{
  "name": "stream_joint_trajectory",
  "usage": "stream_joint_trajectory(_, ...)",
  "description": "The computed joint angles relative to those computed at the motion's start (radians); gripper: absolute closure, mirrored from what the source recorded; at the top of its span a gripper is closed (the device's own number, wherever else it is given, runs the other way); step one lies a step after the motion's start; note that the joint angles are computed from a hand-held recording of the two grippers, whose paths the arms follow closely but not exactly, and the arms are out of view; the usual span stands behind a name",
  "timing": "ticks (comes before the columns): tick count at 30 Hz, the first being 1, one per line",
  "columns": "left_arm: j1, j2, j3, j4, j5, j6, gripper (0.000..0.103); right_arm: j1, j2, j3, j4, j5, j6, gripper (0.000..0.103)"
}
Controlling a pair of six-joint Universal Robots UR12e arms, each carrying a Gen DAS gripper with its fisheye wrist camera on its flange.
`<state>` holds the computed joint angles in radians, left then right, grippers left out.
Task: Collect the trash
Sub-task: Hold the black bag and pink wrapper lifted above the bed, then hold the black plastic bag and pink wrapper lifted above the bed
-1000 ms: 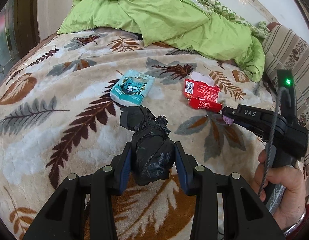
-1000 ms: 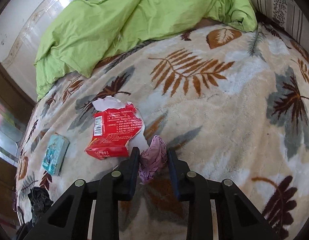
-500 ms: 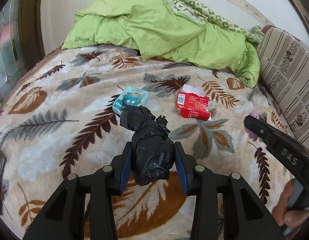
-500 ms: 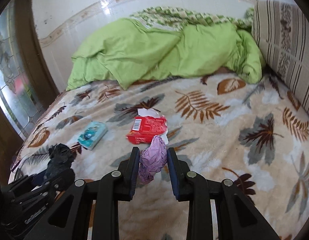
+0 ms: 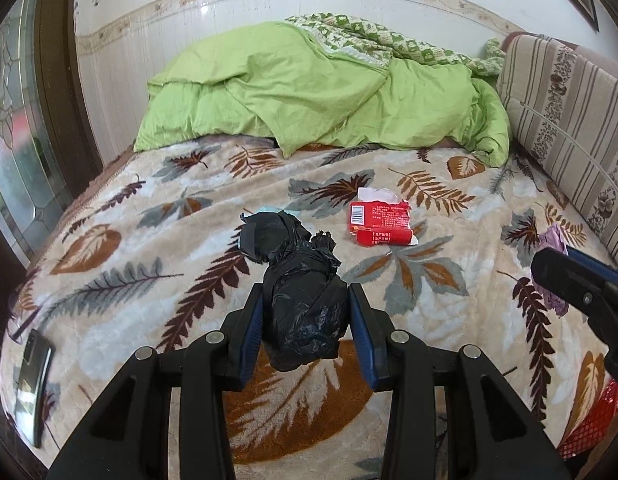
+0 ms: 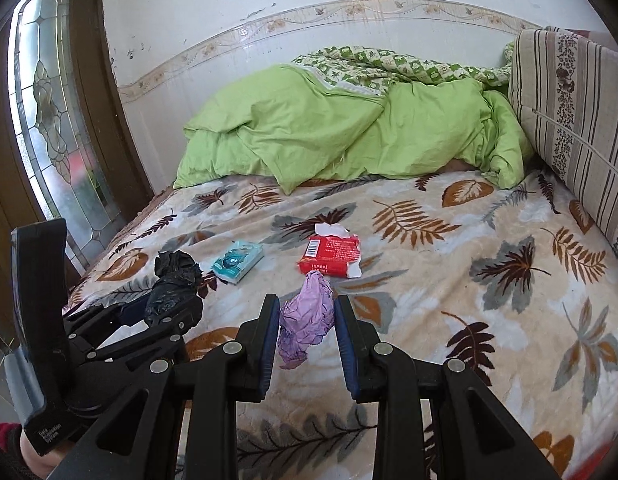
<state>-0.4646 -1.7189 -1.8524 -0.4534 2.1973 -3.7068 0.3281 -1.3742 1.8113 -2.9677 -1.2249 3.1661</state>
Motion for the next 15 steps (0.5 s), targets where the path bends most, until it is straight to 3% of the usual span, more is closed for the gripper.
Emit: stream_joint_trajectory(15, -0.013, -0.003, 0.004, 0.002, 0.026, 0.012, 0.064, -0.003, -0.009, 0.002, -0.001, -0.003, 0.010, 0.073)
